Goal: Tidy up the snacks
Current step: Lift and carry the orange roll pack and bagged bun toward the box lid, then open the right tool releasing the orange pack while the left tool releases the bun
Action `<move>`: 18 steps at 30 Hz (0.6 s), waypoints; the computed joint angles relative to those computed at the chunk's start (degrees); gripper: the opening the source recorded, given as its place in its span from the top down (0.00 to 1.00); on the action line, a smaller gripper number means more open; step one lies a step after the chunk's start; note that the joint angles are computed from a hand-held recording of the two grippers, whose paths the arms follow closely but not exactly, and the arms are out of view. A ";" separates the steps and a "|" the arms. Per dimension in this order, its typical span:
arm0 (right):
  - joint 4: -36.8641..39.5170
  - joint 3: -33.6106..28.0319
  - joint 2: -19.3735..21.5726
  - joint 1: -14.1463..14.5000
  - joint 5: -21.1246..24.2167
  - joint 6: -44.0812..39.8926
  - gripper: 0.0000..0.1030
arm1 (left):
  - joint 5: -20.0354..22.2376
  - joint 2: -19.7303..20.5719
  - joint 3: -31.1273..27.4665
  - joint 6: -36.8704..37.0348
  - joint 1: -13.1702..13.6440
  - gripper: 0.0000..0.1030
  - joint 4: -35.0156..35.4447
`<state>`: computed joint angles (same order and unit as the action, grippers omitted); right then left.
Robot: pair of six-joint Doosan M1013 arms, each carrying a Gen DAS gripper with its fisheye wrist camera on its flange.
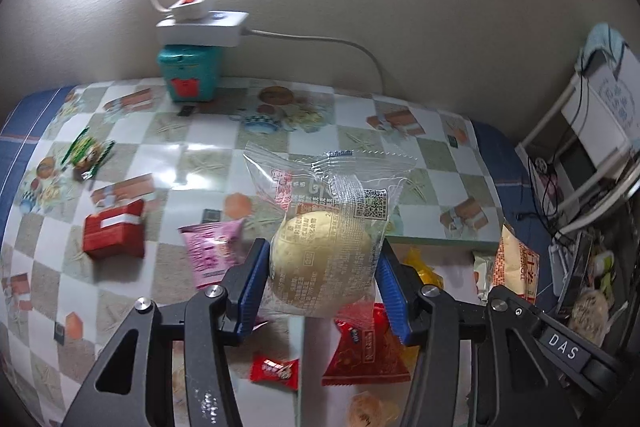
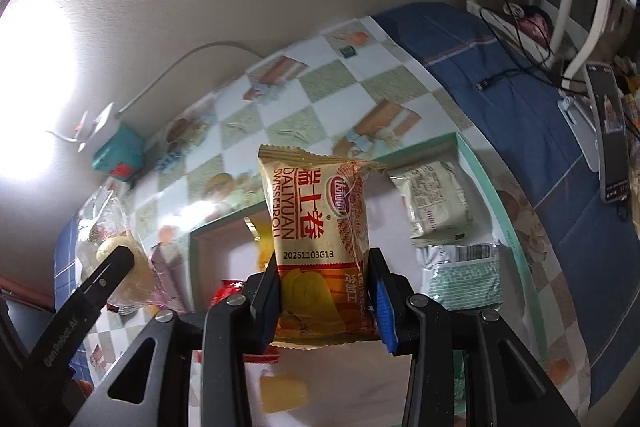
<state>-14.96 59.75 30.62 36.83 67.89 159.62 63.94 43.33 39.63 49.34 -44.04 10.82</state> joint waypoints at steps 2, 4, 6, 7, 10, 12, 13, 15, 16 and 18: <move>-0.12 0.58 -0.14 -0.26 0.15 0.48 0.59 | -1.09 0.52 -0.13 1.66 -0.28 0.47 -0.21; -0.03 1.15 -0.27 -0.51 0.17 0.66 0.59 | -1.47 1.13 -0.42 2.90 -0.47 0.47 -0.47; 0.38 1.78 -0.35 -0.79 0.27 0.69 0.59 | -1.19 1.87 -0.97 3.69 -0.55 0.47 -0.92; 0.70 2.12 -0.34 -0.95 0.38 0.80 0.59 | -1.20 2.06 -1.06 3.90 -0.57 0.47 -1.12; 1.59 2.65 -0.12 -1.33 0.62 0.29 0.59 | -0.85 2.72 -1.67 4.95 -0.71 0.47 -1.48; 1.86 2.56 0.13 -1.40 1.12 -0.12 0.59 | 0.42 3.25 -2.59 5.76 -0.80 0.47 -1.93; 1.97 2.49 0.25 -1.41 1.42 -0.33 0.59 | 1.74 3.74 -3.55 6.38 -0.77 0.47 -2.76; 2.08 2.39 0.41 -1.45 1.74 -0.49 0.59 | 4.36 4.65 -5.32 6.96 -0.62 0.47 -4.88; 2.12 2.30 0.49 -1.45 1.86 -0.55 0.59 | 5.75 5.16 -6.24 7.22 -0.55 0.47 -5.87; 2.21 2.16 0.58 -1.42 2.01 -0.67 0.59 | 7.27 5.77 -7.19 8.02 -0.51 0.47 -7.18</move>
